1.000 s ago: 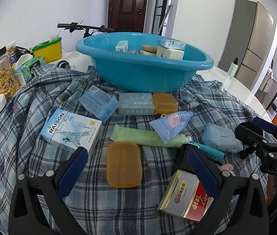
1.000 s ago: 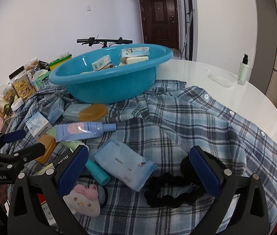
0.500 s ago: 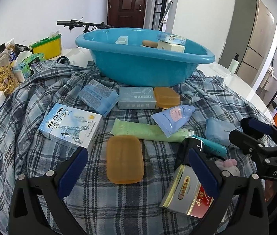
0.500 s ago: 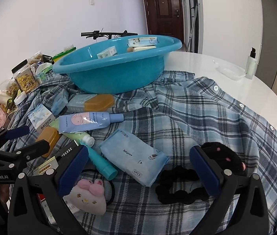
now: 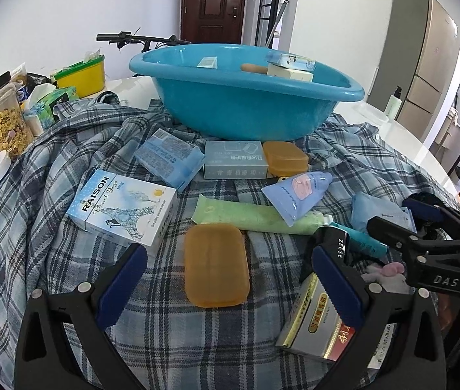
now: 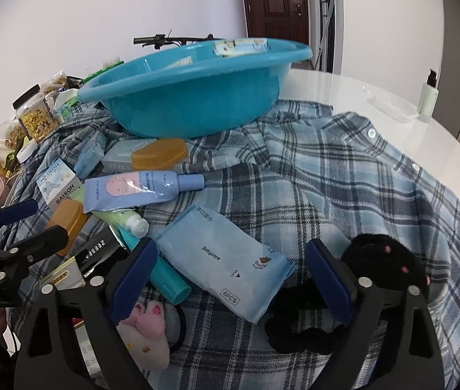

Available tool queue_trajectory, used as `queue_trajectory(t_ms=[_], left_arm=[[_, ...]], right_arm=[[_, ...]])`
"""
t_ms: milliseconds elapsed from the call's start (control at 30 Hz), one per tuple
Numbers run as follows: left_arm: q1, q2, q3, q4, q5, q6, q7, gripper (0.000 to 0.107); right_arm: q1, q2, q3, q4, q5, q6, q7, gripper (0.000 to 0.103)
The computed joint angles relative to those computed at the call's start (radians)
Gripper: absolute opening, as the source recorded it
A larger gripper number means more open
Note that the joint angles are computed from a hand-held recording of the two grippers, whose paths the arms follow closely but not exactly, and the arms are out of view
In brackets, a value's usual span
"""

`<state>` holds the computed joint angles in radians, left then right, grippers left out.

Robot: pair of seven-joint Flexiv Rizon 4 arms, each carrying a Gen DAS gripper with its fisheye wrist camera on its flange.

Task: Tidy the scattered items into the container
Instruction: 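Close the right gripper on the light blue wipes packet while the left hovers near the gold box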

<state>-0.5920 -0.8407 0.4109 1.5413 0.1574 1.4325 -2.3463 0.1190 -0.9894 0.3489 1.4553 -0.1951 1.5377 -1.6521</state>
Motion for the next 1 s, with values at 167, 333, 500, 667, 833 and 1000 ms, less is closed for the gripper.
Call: queue_trajectory(t_ms=[167,333,500,667,833,1000], left_arm=[[0.007,0.000,-0.007,0.000,0.000,0.003,0.006,0.103],[0.013,-0.002,-0.013,-0.003,-0.002,0.005,0.018,0.103],[0.010,-0.005,-0.007,-0.003,-0.007,0.010,0.018,0.103],[0.014,-0.004,-0.013,-0.002,-0.011,0.009,0.028,0.103],[0.013,-0.006,-0.014,-0.003,-0.015,0.010,0.033,0.103],[0.005,-0.010,0.000,0.000,-0.019,0.021,0.023,0.103]], right_arm=[[-0.005,-0.004,0.012,-0.009,0.002,-0.017,-0.009,0.077],[0.004,-0.002,0.000,-0.012,0.010,-0.031,-0.017,0.042],[-0.042,-0.012,0.063,-0.029,0.027,-0.062,-0.057,0.041],[-0.047,-0.008,0.076,-0.026,0.054,-0.070,-0.101,0.041],[-0.029,-0.009,0.056,-0.034,0.070,-0.071,-0.111,0.041],[-0.021,-0.003,0.048,-0.023,0.071,-0.052,-0.120,0.041]])
